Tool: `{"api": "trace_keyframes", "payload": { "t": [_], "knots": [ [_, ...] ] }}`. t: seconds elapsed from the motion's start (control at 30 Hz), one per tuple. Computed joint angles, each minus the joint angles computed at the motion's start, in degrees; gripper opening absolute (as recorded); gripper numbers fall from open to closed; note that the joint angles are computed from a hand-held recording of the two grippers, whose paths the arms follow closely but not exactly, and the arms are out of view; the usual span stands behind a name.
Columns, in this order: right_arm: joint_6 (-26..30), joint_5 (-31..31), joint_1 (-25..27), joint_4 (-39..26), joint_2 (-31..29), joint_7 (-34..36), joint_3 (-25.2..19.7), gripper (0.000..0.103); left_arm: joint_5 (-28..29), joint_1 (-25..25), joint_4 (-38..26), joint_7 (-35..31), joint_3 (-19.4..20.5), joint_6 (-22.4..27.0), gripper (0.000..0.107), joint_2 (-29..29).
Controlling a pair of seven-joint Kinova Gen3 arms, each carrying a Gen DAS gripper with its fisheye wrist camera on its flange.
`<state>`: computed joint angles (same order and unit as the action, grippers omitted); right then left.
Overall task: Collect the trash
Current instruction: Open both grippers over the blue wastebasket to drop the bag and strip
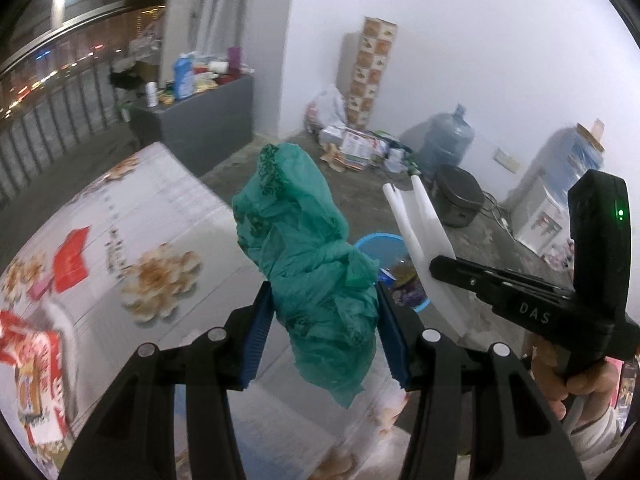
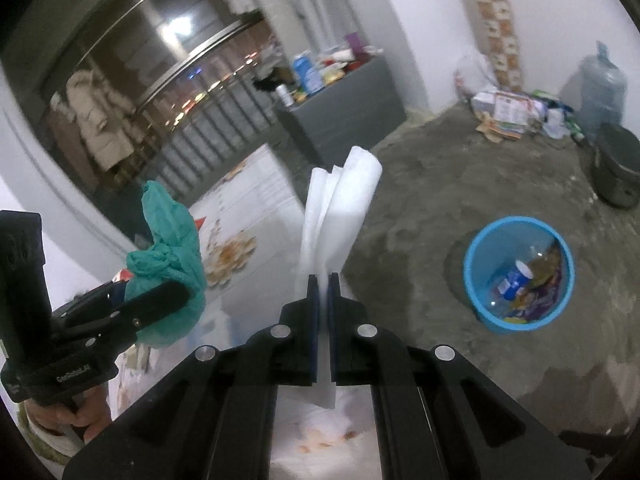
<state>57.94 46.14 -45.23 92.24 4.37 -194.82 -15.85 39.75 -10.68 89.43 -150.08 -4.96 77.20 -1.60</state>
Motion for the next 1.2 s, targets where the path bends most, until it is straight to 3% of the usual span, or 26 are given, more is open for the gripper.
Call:
{"api": "trace_keyframes", "payload": {
  "t": [0.27, 0.47, 0.57, 0.7, 0.87, 0.93, 1.0, 1.03, 1.13, 1.2],
  "knots": [
    [4.4, 1.06, 3.62, 10.03, -7.54, -11.61, -2.6, 0.003, -4.24, 7.14, -5.14, 9.18, 6.67, 0.51, 0.049, 5.44],
    [0.17, -3.13, 10.35, 18.08, -13.13, -14.12, -2.63, 0.003, -9.41, 14.33, -11.22, 18.99, 11.68, 0.3, 0.049, 12.65],
    [-6.08, -6.35, 16.25, 21.16, -14.04, -11.66, -2.71, 0.003, -12.87, 18.57, -14.09, 23.23, 13.76, -0.23, 0.049, 16.68],
    [-15.4, -9.97, 19.06, 24.42, -13.21, -6.78, 2.36, 0.003, -17.67, 24.01, -17.24, 26.73, 15.51, -2.16, 0.049, 21.49],
    [-24.54, -16.84, 30.8, 25.88, -10.87, 3.93, 0.33, 0.007, -21.86, 28.57, -20.66, 29.74, 16.37, -4.84, 0.054, 26.56],
    [-27.77, -18.53, 30.61, 26.31, -9.04, 8.59, 3.51, 0.011, -23.59, 30.33, -22.38, 30.77, 16.52, -5.42, 0.066, 28.82],
    [-28.35, -20.97, 28.01, 25.43, -5.55, 13.25, 8.27, 0.04, -26.3, 32.58, -23.8, 32.08, 16.05, -6.79, 0.073, 30.93],
    [-27.45, -22.74, 27.65, 24.75, -4.25, 15.58, 9.3, 0.044, -27.89, 33.79, -23.77, 33.14, 15.54, -8.14, 0.073, 31.46],
    [-27.95, -28.49, 30.54, 24.65, -1.82, 20.46, 8.26, 0.045, -28.84, 34.34, -24.76, 35.75, 15.51, -8.59, 0.074, 32.75],
    [-29.97, -29.31, 28.62, 26.48, -2.78, 19.33, 10.12, 0.046, -27.67, 33.11, -25.4, 36.42, 16.07, -7.52, 0.075, 33.21]
  ]
}}
